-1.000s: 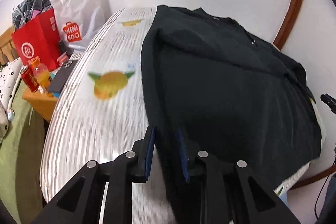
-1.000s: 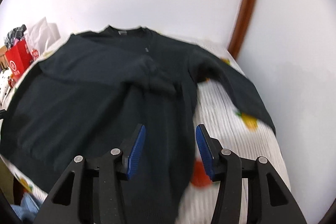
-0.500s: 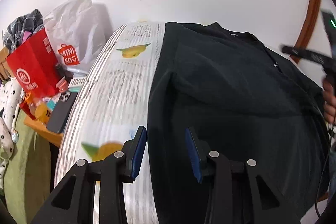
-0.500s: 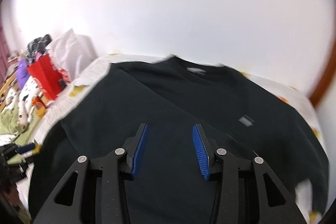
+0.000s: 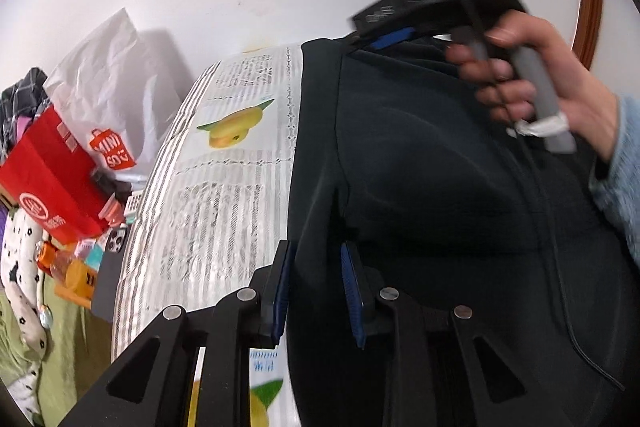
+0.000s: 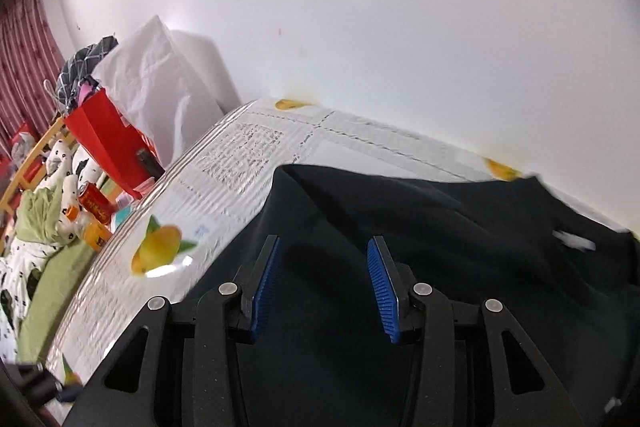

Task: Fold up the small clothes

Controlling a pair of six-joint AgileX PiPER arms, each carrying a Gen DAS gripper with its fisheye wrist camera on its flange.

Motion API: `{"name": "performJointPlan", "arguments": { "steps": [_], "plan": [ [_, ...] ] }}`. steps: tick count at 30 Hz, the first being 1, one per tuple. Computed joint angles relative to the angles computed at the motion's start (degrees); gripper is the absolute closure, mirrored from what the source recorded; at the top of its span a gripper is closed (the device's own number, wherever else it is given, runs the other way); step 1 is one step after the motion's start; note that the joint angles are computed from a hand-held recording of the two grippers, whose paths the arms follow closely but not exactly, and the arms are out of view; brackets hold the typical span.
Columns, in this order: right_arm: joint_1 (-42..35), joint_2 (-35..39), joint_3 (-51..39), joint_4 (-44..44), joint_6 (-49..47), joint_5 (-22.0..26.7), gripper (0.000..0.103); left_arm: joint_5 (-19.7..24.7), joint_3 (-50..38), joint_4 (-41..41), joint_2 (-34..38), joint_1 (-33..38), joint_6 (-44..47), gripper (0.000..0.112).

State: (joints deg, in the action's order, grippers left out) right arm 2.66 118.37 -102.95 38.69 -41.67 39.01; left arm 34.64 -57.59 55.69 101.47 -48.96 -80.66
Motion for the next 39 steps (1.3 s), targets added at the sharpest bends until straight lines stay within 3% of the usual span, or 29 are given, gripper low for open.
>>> {"name": "performJointPlan", "arguments": {
  "steps": [2,3,4,5,8,11,14,18,20,23,26,28,29,30,34,39],
  "plan": [
    [0.7,5.4,-7.8,-2.1,4.3,2.9,0.059,0.0,-1.0,1.5,1.2,0.3,-1.3,0.089],
    [0.7,8.2,-12.0,-2.7,6.2,5.5,0.068,-0.1,-0.8,3.6,1.4,0.3,-3.8,0.091],
    [0.4,9.9,-14.7,-1.3,5.7,7.6,0.082,-0.2,-0.3,5.1,1.1,0.3,-6.0,0.106],
    [0.3,10.9,-16.2,-0.3,5.1,9.4,0.095,-1.3,0.6,6.3,0.4,0.9,-7.9,0.105],
    [-1.2,6.7,-9.9,9.9,-5.8,7.2,0.095,-9.1,5.5,9.3,-3.7,4.8,-14.4,0.106],
    [-2.2,6.5,-10.4,18.8,-11.3,10.0,0.096,-17.5,8.7,7.0,-5.6,10.5,-16.8,0.106],
    [1.2,11.4,-18.2,12.8,-5.3,8.9,0.096,-22.3,9.5,0.6,-4.9,14.1,-13.1,0.106],
    [6.6,24.0,-38.0,-4.9,13.4,12.5,0.095,-21.8,9.3,-3.0,-4.5,14.1,-10.0,0.105],
    [7.5,25.2,-38.8,-7.7,14.6,11.1,0.093,-21.2,9.2,-4.5,-4.5,14.1,-8.3,0.102],
    [7.3,19.8,-29.9,-6.3,12.0,7.4,0.089,-21.7,9.7,-9.1,-5.2,14.6,-3.2,0.1],
    [4.1,8.6,-12.7,1.2,2.3,3.9,0.086,-21.6,11.0,-10.9,-7.7,14.4,-1.1,0.094],
    [0.5,0.6,-1.3,5.1,-4.9,2.4,0.078,-21.3,11.5,-7.5,-9.5,13.9,-3.7,0.085],
    [-1.3,-3.2,4.4,6.5,-8.1,0.7,0.067,-20.9,11.0,-7.3,-9.6,14.0,-3.3,0.078],
    [-4.3,-7.4,10.2,7.3,-10.9,0.2,0.06,-20.3,10.0,-7.2,-9.5,13.9,-2.7,0.076],
    [-17.8,-19.9,30.9,17.3,-27.9,-5.9,0.057,-18.3,4.2,-12.8,-4.5,14.8,4.7,0.075],
    [-38.6,-21.4,40.0,20.8,-38.8,-4.8,0.044,-13.6,-0.2,-16.3,0.4,15.7,7.4,0.074]
  ]
}}
